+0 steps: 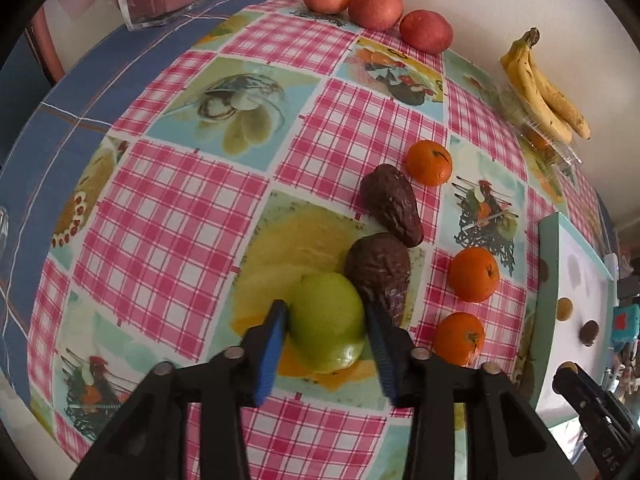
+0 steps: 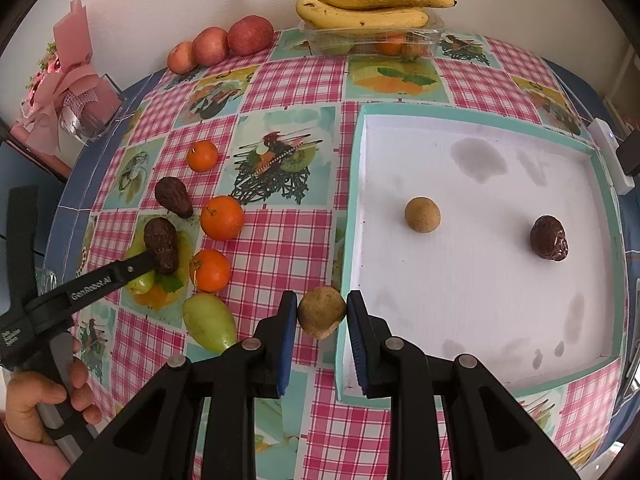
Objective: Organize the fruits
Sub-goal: 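Close the left tool around the green guava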
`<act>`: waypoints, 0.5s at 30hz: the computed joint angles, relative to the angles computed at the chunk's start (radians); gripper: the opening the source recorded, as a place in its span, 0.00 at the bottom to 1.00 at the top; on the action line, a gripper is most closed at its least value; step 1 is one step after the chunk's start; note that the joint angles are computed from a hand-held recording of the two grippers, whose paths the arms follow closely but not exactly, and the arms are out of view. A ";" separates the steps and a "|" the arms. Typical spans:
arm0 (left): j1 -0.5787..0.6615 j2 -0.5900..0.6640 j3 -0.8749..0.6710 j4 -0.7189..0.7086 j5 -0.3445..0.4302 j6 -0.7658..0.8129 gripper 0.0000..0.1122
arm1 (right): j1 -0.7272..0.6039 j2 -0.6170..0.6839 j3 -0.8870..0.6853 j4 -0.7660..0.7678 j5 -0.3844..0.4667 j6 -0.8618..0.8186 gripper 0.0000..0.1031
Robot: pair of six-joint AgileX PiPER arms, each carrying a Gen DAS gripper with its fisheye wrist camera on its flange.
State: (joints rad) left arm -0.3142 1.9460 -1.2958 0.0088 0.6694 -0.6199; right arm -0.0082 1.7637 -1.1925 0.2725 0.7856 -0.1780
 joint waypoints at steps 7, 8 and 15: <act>-0.010 -0.039 0.016 0.029 -0.007 -0.029 0.38 | -0.006 -0.004 0.003 0.013 -0.003 -0.005 0.26; -0.017 -0.055 0.021 0.049 -0.010 -0.047 0.38 | -0.008 -0.005 0.002 0.015 -0.003 -0.006 0.26; -0.079 -0.130 0.016 0.169 -0.009 -0.144 0.38 | -0.065 -0.017 0.001 0.032 -0.002 -0.022 0.26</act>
State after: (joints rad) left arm -0.3927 1.8158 -1.2799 0.1782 0.6608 -0.7638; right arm -0.0736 1.7463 -1.1914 0.3040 0.7839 -0.2005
